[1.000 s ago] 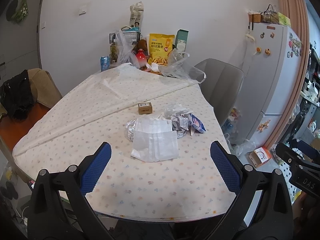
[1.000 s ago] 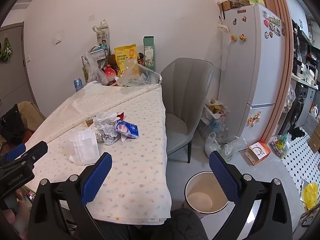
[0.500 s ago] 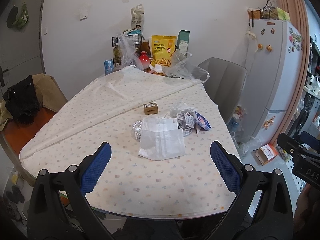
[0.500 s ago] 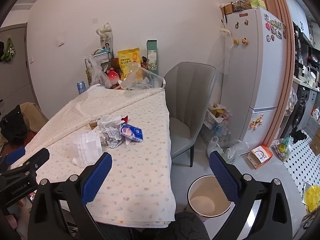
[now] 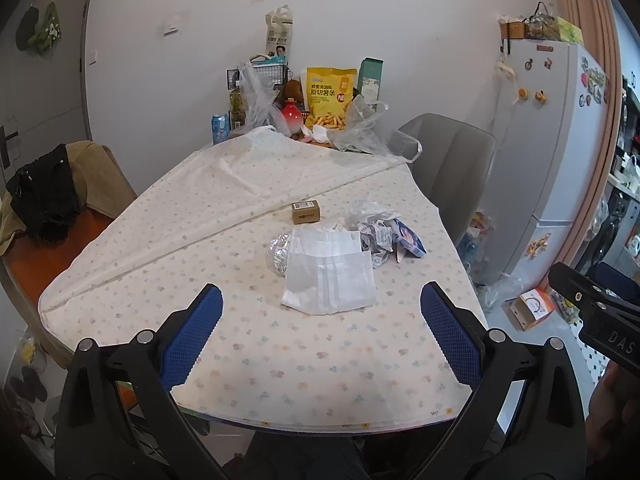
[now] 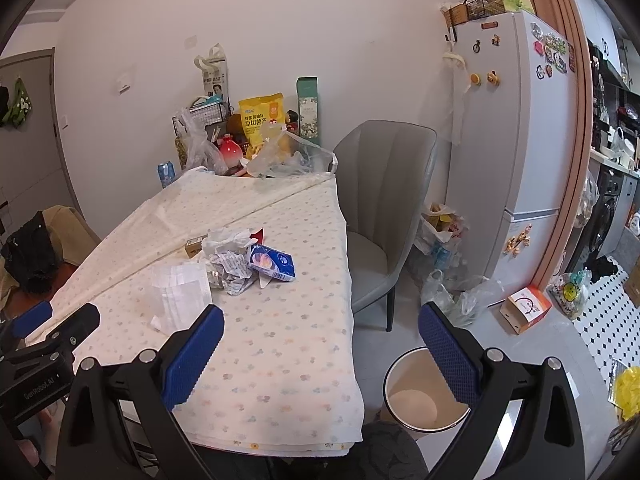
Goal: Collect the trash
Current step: 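Move both tools toward the trash on the table, then grasp the white plastic bag with the left gripper and lift it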
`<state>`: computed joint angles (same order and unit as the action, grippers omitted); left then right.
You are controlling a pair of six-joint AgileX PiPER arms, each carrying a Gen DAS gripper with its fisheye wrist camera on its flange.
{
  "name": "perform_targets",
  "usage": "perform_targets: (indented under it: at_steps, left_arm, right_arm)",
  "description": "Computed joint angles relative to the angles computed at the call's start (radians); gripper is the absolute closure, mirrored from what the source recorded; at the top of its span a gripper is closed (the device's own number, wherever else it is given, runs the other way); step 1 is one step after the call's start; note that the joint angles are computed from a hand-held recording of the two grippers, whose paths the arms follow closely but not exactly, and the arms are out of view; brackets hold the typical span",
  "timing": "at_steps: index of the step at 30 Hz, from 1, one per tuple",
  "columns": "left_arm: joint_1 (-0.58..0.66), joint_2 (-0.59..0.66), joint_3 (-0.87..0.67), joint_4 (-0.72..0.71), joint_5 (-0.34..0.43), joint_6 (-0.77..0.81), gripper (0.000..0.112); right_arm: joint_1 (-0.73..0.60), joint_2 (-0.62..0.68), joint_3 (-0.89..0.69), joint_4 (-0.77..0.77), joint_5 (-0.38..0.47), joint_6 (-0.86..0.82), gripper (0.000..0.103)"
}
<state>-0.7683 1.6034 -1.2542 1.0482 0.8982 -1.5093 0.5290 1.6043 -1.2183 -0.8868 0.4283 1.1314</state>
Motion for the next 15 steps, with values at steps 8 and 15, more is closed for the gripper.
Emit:
perform_targets:
  at_steps: [8,15]
  left_arm:
    - [0.069,-0.005,0.043,-0.034,-0.136,0.001,0.014]
    - [0.183,0.055,0.011,-0.158,-0.265,0.107,0.019]
  right_arm:
    - [-0.023,0.018,-0.001,0.034,-0.05,-0.058,0.009]
    - [-0.088,0.092,-0.072,0.379,-0.115,-0.428,0.014]
